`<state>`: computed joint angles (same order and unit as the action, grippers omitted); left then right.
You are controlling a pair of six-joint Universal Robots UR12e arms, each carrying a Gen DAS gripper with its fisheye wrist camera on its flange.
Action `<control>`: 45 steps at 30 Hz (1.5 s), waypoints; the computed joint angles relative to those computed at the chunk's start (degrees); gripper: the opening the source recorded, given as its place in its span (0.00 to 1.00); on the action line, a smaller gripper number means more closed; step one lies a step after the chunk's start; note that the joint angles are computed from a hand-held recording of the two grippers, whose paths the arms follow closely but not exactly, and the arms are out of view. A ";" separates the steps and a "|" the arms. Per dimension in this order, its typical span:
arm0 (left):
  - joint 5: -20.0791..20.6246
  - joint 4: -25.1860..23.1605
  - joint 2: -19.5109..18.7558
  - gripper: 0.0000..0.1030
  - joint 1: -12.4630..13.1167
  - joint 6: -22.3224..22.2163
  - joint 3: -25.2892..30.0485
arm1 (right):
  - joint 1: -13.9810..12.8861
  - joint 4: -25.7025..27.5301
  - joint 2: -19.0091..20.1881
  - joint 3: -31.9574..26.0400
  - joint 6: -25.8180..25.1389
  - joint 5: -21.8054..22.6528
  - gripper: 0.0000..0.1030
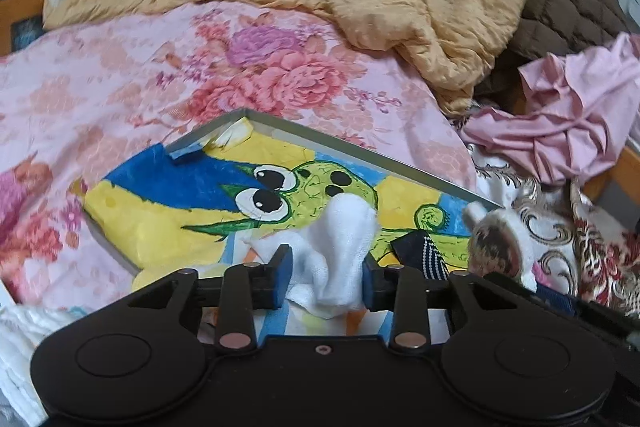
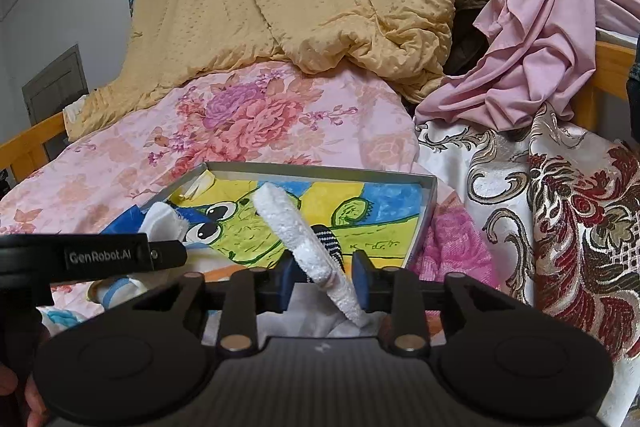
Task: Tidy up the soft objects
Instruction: 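Carry both white cloths in both grippers over the frog painting tray, then open both grippers to drop the white cloths into the tray, then withdraw both open grippers back over the pile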
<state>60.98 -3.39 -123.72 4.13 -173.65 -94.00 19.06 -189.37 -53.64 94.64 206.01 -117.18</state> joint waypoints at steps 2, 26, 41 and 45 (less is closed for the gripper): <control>-0.44 -0.20 0.01 0.43 0.22 -1.01 0.06 | -0.01 0.06 -0.05 0.00 0.00 0.27 0.39; -2.88 1.85 3.61 0.87 2.85 -3.23 -3.04 | 2.78 -0.07 -2.43 1.51 -0.15 -3.07 0.86; -5.46 10.79 9.65 0.98 7.85 1.58 -12.30 | 7.13 -3.99 -5.33 4.24 -3.89 -10.90 0.99; -7.41 12.60 11.71 0.99 9.51 4.44 -14.97 | 8.66 -5.39 -6.10 5.07 -4.31 -12.71 0.99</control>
